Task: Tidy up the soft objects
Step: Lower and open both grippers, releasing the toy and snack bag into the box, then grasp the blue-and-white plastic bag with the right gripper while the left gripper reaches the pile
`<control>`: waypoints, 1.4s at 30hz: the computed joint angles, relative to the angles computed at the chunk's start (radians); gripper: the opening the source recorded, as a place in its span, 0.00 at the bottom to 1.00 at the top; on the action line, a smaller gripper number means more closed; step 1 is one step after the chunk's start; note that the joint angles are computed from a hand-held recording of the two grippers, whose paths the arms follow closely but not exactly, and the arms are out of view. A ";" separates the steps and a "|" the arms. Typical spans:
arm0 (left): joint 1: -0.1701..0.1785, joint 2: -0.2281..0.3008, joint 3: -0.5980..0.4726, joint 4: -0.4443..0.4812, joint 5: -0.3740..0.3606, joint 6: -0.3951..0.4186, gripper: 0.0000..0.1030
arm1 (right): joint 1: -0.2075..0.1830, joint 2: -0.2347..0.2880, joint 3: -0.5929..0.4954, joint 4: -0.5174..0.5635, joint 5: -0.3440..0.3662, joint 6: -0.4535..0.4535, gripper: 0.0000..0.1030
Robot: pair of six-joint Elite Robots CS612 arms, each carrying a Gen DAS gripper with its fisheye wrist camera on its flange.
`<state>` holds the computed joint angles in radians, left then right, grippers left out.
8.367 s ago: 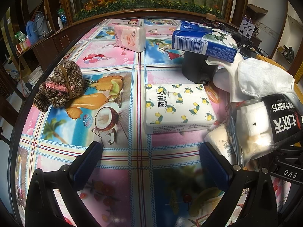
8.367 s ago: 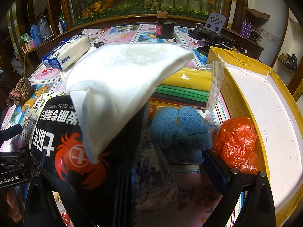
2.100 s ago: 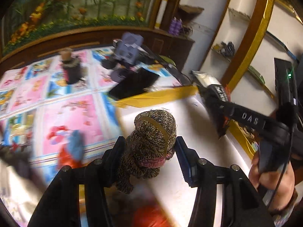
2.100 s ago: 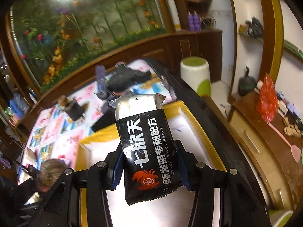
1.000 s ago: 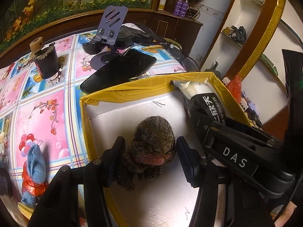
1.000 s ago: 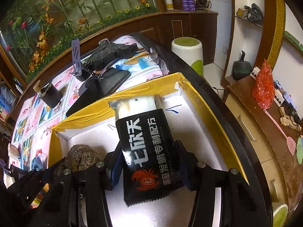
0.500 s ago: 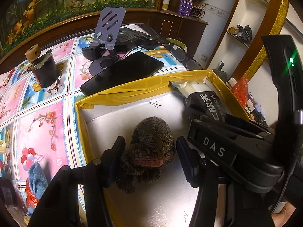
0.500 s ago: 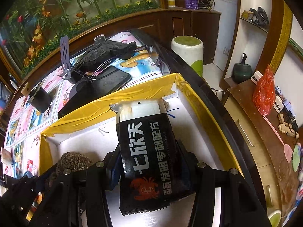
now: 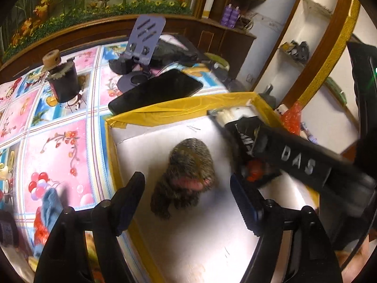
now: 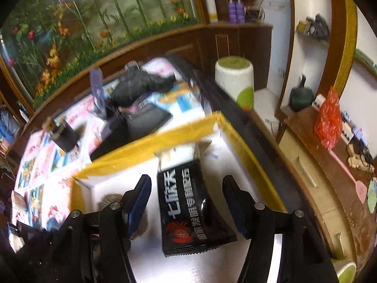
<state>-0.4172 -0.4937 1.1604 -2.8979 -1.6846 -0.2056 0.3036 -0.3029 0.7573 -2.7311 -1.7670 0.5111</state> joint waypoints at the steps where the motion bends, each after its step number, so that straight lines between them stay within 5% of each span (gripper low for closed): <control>1: -0.001 -0.011 0.022 -0.031 0.004 0.003 0.72 | 0.005 -0.004 0.010 -0.031 -0.019 -0.013 0.64; 4: 0.003 -0.046 0.086 -0.112 -0.004 0.019 0.72 | 0.031 -0.013 0.030 -0.139 -0.121 -0.085 0.69; 13: 0.035 -0.167 0.346 -0.413 0.026 0.119 0.78 | 0.103 0.018 0.023 -0.516 -0.251 -0.357 0.76; 17: 0.071 -0.195 0.446 -0.552 0.033 0.127 0.82 | 0.109 -0.018 0.103 -0.608 -0.079 -0.355 0.79; 23: 0.141 -0.195 0.489 -0.579 0.006 0.110 0.82 | 0.126 -0.057 0.223 -0.771 0.128 -0.266 0.80; 30: 0.210 -0.177 0.465 -0.488 -0.188 0.037 0.82 | 0.147 -0.054 0.237 -0.630 0.282 -0.347 0.74; 31: 0.213 -0.178 0.465 -0.485 -0.191 0.028 0.82 | 0.145 -0.051 0.226 -0.585 0.337 -0.361 0.72; 35: 0.221 -0.186 0.482 -0.522 -0.170 0.007 0.82 | 0.159 -0.045 0.207 -0.499 0.373 -0.414 0.62; 40: 0.221 -0.195 0.489 -0.487 -0.150 0.027 0.82 | 0.170 -0.062 0.242 -0.391 0.482 -0.488 0.62; 42: 0.221 -0.199 0.492 -0.463 -0.149 0.047 0.82 | 0.188 -0.072 0.254 -0.322 0.448 -0.567 0.62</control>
